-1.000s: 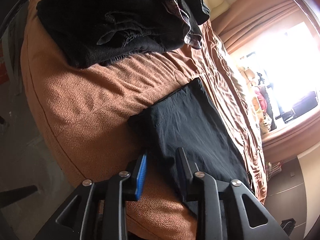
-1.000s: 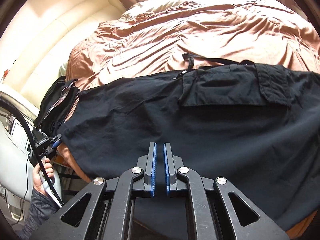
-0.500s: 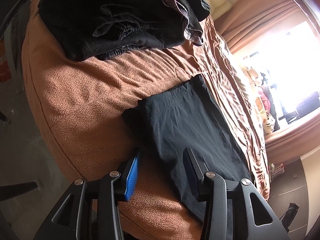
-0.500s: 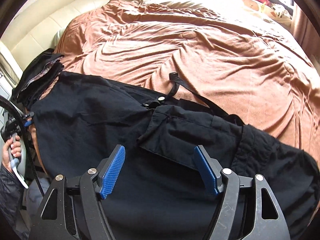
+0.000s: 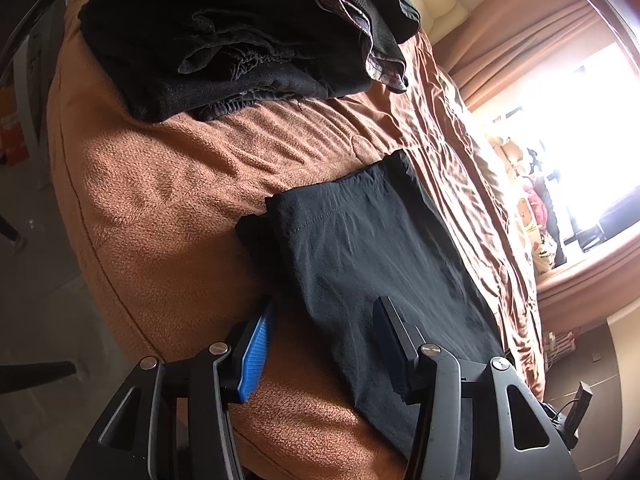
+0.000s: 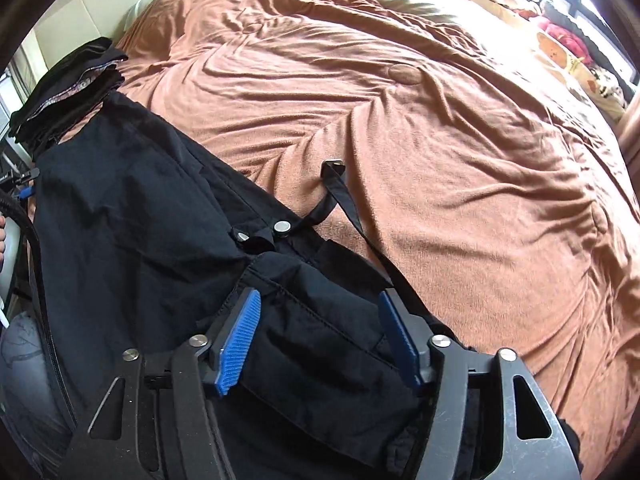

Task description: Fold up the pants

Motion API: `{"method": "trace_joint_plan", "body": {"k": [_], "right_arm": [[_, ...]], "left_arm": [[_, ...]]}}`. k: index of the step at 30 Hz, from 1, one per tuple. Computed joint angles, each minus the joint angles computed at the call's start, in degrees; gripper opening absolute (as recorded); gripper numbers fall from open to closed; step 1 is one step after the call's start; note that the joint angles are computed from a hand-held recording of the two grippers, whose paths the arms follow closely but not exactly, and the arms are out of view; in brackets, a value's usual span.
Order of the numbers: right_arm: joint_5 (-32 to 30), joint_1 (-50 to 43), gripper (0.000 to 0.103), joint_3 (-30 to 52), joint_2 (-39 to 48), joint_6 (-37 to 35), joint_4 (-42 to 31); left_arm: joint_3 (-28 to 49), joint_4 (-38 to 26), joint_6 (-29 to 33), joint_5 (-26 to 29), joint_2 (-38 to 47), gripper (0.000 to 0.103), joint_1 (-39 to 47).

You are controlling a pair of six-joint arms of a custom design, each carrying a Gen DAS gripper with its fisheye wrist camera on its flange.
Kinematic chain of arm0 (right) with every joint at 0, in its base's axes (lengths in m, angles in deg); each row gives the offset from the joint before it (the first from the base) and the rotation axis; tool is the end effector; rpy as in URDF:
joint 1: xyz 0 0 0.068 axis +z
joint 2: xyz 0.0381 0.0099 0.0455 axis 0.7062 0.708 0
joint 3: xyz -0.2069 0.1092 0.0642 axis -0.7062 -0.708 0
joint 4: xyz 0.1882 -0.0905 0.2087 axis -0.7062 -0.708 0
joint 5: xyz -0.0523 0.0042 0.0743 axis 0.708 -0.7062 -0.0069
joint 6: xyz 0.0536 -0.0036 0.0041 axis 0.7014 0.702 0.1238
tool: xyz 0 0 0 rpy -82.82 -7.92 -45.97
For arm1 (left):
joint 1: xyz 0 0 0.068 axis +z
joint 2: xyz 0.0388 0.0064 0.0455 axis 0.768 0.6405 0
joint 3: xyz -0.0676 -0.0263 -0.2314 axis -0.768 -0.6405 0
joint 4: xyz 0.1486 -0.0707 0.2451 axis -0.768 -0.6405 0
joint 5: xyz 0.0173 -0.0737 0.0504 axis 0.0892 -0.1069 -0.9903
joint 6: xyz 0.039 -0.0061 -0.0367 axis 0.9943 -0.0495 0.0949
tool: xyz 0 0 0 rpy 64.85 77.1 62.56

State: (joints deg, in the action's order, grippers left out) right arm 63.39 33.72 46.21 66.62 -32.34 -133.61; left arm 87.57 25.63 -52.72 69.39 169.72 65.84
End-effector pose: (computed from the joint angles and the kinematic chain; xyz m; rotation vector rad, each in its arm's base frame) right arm 0.2909 -0.0455 0.3741 -0.7580 2.4808 0.1427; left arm 0.3266 0.0776 0.1506 -0.8749 2.2648 -0.6263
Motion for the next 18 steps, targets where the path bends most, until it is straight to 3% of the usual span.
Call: {"method": "trace_joint_plan", "body": {"k": [2,4,14,18], "right_arm": [[0.9,1.3,0.043,1.2,2.2,-0.8,0.2],[2.4,2.8,0.039,1.8,3.7,-1.5,0.4],[6.9,6.8,0.037,2.2,9.1,-3.9,2.5],[8.2,8.2,0.022,0.0,7.6,-4.2,3.4]], "left_arm": [[0.1,-0.1,-0.2,-0.4,0.0,0.053,-0.1],[0.2,-0.3,-0.3,-0.8,0.1,0.053,-0.3],[0.7,-0.4,-0.5,-2.2,0.6,0.053,-1.2],[0.8,-0.4,-0.8,-2.3,0.6,0.053,-1.3]]}}
